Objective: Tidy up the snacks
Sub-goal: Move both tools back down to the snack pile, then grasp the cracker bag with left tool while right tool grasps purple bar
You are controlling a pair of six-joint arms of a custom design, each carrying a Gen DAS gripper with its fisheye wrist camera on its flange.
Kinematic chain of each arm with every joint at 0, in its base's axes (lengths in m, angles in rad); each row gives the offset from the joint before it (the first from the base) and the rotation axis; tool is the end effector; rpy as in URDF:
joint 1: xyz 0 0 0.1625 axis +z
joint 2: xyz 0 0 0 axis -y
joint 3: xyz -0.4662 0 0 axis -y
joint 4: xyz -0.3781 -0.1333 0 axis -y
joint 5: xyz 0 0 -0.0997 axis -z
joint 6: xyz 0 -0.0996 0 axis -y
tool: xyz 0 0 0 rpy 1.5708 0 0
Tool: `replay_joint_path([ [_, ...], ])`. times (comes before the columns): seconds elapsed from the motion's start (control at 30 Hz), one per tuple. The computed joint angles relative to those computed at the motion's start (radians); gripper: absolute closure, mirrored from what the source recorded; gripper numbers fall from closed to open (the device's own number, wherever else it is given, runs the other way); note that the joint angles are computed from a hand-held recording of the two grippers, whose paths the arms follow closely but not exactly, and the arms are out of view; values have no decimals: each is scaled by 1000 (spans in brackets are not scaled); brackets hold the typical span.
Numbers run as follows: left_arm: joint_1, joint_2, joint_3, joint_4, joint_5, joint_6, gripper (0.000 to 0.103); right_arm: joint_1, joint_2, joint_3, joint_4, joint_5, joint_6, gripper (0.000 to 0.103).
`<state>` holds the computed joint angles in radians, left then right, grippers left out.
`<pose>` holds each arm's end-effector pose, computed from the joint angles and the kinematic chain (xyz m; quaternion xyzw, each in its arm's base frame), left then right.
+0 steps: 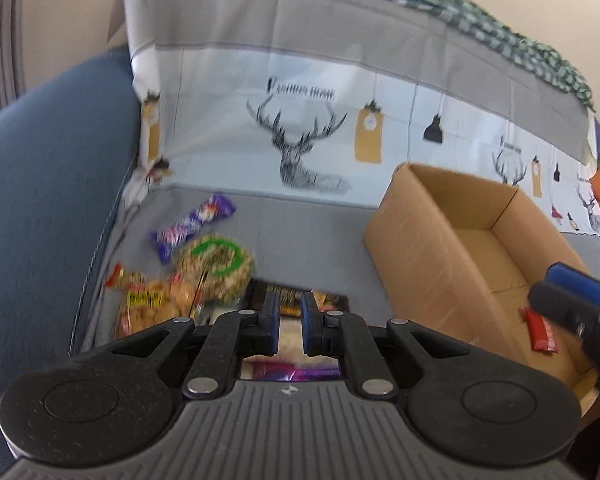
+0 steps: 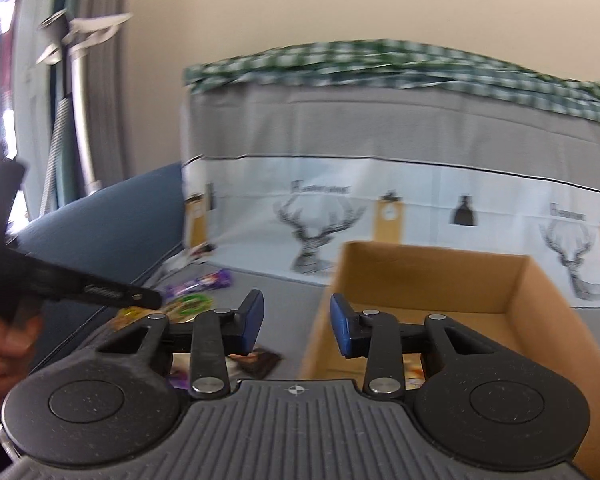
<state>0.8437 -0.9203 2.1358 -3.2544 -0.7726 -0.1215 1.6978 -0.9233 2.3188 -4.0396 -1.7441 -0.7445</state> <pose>-0.2022 -0.5351 0.1620 0.1812 0.8824 -0.3504 0.2565 0.1761 -0.4624 0.2028 0.3213 -0.7949 0.4627 0.2256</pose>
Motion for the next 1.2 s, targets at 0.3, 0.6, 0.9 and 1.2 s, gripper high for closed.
replay_joint_path([
  [0.3,56,-48,-32,136,3,-245,92,43,107,-23,102,-24,-54,64],
  [0.6,61,-57,-44,227,16,-252,90,51,260,-112,55,-123,-142,57],
  [0.9,78,-48,-59,227,18,-223,85,37,310,-251,207,-217,-78,33],
  [1.2,76,-41,-66,226,35,-203,76,10,244,-279,495,-194,91,28],
])
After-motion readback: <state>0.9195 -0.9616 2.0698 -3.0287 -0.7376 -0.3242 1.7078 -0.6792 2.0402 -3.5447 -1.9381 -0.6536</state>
